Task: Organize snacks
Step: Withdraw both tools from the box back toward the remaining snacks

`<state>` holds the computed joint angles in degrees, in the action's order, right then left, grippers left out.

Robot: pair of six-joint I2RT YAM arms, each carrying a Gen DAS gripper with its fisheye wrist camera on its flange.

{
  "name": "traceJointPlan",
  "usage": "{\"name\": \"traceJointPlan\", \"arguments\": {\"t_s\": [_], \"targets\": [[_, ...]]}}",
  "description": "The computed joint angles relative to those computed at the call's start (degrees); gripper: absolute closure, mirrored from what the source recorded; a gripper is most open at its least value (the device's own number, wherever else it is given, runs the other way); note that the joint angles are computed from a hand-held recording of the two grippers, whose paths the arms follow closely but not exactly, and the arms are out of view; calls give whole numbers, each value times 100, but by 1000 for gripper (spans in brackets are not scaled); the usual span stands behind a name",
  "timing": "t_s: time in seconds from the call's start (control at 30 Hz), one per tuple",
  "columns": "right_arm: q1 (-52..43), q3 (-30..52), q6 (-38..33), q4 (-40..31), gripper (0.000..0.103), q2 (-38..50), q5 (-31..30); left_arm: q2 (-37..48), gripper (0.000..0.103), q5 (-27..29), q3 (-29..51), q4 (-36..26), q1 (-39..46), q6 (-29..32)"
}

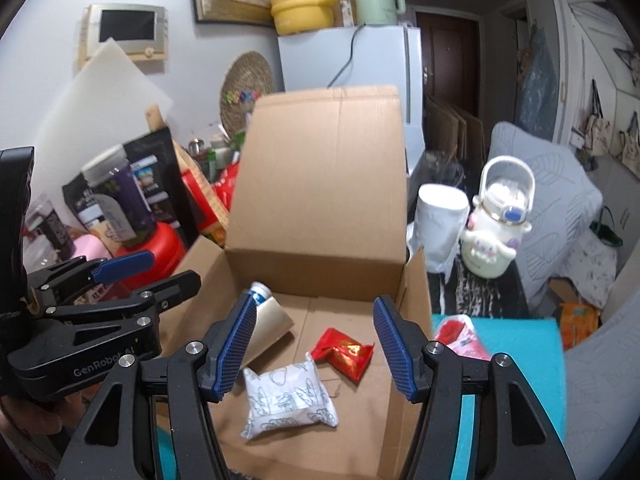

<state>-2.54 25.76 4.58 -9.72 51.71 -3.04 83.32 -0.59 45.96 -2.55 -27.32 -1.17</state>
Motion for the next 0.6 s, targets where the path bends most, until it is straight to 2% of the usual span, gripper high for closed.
{"name": "traceJointPlan", "arguments": {"t_s": [0.2,0.37,0.53,0.6], "targets": [[224,19,14,-845,42,-1141,221,-824,45,18,-263,-317,-60,-17],[642,107,170,-1666,42,-2039,658,-1582,45,140,-469,-757,-119,10],[1586,250,570,-2588,42,-2907,1554,-2459,45,-9,-796,-1129,-286,15],[2205,334,864,-2986,42,-3196,2138,-2887,45,-50,-941,-1339,-350,42]]}}
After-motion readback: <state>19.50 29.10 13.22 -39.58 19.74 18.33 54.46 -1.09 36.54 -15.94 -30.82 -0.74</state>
